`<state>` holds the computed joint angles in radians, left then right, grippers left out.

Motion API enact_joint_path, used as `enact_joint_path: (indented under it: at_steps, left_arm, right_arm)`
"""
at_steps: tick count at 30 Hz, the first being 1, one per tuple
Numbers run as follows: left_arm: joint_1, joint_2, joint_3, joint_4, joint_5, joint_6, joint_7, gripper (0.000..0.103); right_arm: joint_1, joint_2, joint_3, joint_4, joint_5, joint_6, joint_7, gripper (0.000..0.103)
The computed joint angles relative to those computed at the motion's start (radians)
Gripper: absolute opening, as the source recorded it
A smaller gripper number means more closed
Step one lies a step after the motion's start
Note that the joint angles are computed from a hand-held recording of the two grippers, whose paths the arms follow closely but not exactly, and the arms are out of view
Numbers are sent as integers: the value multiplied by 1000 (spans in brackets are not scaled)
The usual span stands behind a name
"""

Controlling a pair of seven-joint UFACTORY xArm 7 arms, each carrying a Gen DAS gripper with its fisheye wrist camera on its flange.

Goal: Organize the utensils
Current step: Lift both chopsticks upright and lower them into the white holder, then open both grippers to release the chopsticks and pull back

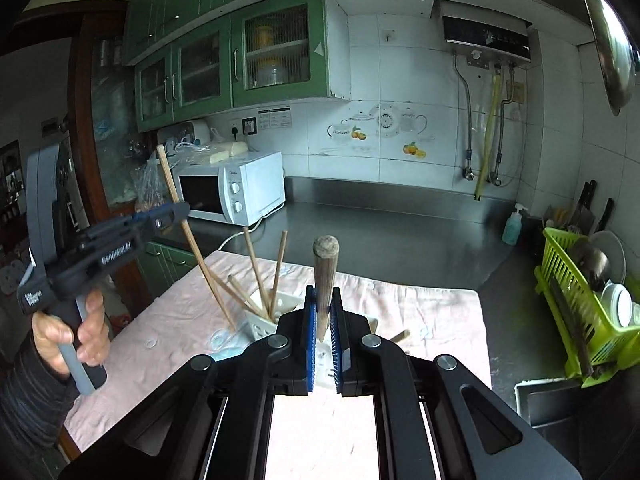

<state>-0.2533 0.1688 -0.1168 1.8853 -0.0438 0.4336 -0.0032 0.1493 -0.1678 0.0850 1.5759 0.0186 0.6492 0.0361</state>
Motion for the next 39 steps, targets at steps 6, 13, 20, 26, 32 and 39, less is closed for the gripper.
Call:
enact_joint_path:
  at_steps: [6, 13, 20, 26, 32, 39]
  left_arm:
    - [-57, 157, 47, 228, 128, 33, -115, 5]
    - [-57, 256, 52, 329, 118, 74, -128, 5]
    - [-30, 275, 32, 314, 62, 98, -96, 5]
    - [-23, 269, 20, 297, 28, 105, -58, 7]
    - [-23, 230, 15, 239, 14, 74, -39, 32]
    - [-11, 95, 14, 53, 13, -1, -41, 61]
  right_arm:
    - [-11, 80, -11, 82, 2, 19, 4, 7]
    - [-13, 144, -14, 127, -13, 51, 0, 7]
    - [-9, 188, -14, 151, -36, 90, 11, 7]
    - [1, 218, -12, 170, -54, 121, 19, 7]
    - [2, 213, -16, 151, -64, 100, 36, 8]
    - [1, 137, -12, 63, -95, 34, 72, 19]
